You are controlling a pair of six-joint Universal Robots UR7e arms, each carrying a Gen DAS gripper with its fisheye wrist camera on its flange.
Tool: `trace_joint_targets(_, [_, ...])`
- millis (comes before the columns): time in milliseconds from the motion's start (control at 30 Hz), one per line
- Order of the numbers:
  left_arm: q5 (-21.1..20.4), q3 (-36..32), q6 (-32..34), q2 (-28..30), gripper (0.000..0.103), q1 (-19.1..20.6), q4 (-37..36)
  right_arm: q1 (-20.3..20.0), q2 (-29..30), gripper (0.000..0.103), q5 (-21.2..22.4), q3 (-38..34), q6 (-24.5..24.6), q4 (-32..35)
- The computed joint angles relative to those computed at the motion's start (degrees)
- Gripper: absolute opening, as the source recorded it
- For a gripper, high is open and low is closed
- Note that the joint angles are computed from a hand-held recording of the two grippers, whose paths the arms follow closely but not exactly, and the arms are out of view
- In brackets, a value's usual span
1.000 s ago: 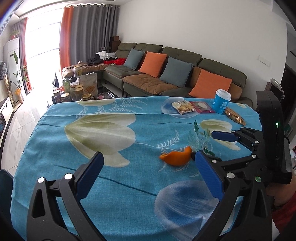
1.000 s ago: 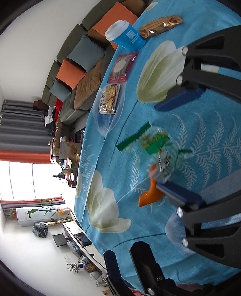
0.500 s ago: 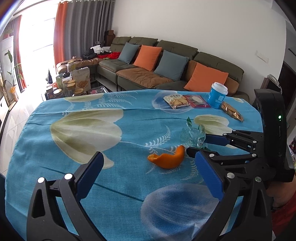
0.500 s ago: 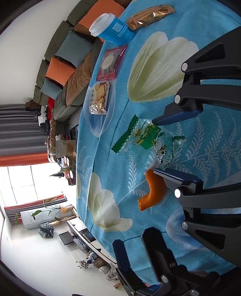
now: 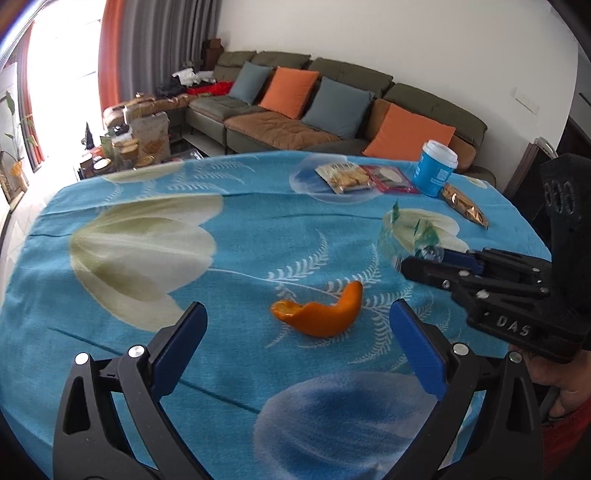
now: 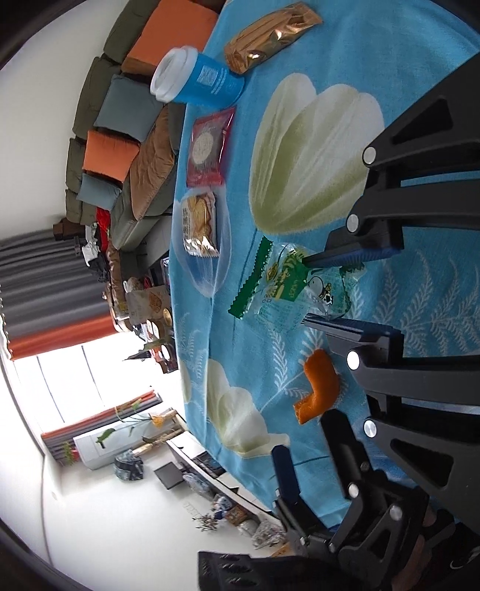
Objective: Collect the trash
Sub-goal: 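Grasp the green wrapper with right tool while left tool grasps the orange peel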
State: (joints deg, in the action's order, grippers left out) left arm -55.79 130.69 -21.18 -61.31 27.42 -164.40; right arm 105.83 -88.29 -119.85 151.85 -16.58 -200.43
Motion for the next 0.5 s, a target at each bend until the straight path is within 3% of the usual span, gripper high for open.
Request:
trace_joint_targets(100, [-1.7,-1.5,-0.2,1.6,0.097,0.9,1.5,-1.2,-2.0,0.024,1.0,0.9,0.6,-0.3])
trace_joint_targets(300, [-0.8,-3.7,-1.3,4.1,0.097,1.4,3.4,-3.0,-4.3,0.024,2.6,2.4,1.1,-1.1])
trace_joint_targets(433, [0.7,-4.4,-1.3,5.1,0.069,1.0,3.9,-3.8,-5.3,0.024,3.7,3.2,1.4,-1.5])
trace_joint_targets(500, [0.3,-4.4,-0.8,5.2,0.060,1.1,3.2,-3.7,-5.6,0.025,3.7,3.4,1.5,-1.7])
